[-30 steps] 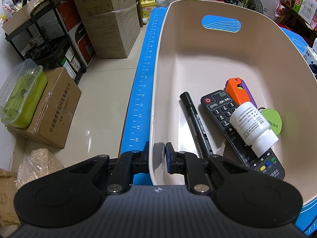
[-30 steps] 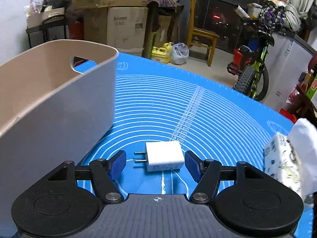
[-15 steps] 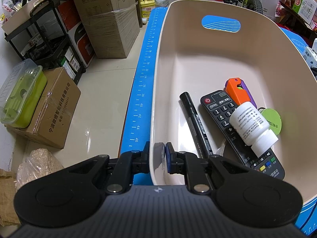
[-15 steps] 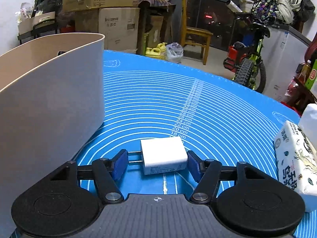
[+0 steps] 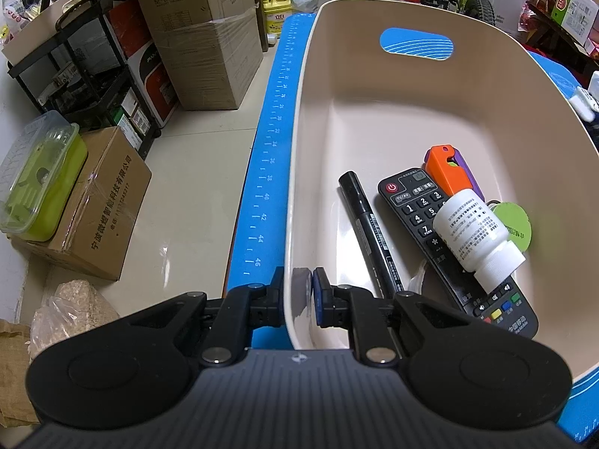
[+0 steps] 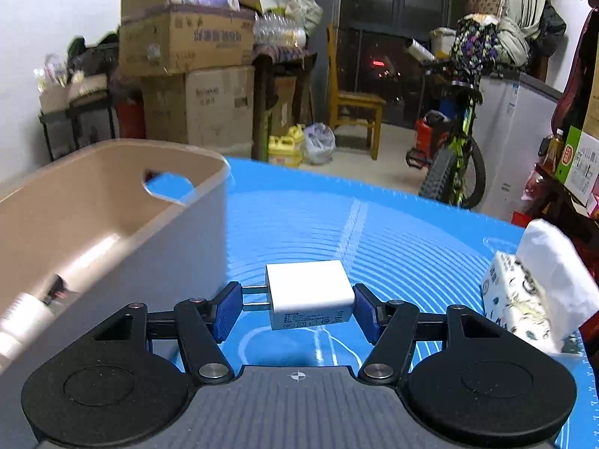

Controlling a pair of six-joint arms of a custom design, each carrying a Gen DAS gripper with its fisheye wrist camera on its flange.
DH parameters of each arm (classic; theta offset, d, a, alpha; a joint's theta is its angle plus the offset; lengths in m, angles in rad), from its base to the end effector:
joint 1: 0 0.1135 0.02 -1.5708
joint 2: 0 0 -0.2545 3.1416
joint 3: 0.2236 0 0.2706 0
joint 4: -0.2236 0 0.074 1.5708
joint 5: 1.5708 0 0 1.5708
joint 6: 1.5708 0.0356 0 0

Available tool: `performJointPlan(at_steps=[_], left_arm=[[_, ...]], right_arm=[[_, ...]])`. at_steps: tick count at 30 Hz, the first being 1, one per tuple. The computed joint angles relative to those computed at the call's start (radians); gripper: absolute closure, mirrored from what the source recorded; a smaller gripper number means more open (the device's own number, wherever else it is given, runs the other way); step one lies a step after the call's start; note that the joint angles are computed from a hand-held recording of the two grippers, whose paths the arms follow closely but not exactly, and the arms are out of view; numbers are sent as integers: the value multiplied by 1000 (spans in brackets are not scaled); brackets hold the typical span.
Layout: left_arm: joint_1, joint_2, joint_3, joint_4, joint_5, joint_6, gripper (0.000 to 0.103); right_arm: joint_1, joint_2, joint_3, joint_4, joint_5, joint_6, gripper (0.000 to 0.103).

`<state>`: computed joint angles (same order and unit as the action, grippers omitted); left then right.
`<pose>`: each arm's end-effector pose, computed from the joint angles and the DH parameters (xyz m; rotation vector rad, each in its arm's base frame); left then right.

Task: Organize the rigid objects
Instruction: 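Carry the charger plug over the basket and release it inside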

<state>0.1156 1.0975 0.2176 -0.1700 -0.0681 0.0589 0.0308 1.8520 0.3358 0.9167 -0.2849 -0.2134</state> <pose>0.1714 0.0223 0.0799 -0.0982 2.6228 0.1500 0.2538 0.0178 0.0368 -0.4222 2.1080 0.2030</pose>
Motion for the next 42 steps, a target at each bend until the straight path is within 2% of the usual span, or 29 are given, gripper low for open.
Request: performJointPlan(at_steps=[5, 10, 14, 18, 24, 32, 38, 42], left_arm=[[-3, -4, -11, 7, -6, 0, 85], [-14, -6, -12, 5, -14, -9, 86], [-26, -10, -10, -3, -23, -17, 87], [-30, -12, -9, -5, -26, -20, 87], [-24, -16, -7, -12, -25, -13, 87], [-29, -27, -5, -25, -35, -12, 87], [-40, -49, -4, -43, -44, -22, 87], [-46, -68, -5, -56, -47, -31, 86]], right_arm=[[1, -238, -118, -78, -44, 66, 37], [54, -501, -178, -243, -60, 115, 36], [198, -609, -197, -317, 20, 135, 36], [343, -630, -179, -397, 107, 141, 36], [495, -557, -127, -490, 202, 155, 36], [631, -463, -97, -503, 306, 132, 36], [625, -472, -110, -484, 290, 119, 33], [590, -534, -120, -537, 240, 128, 30]])
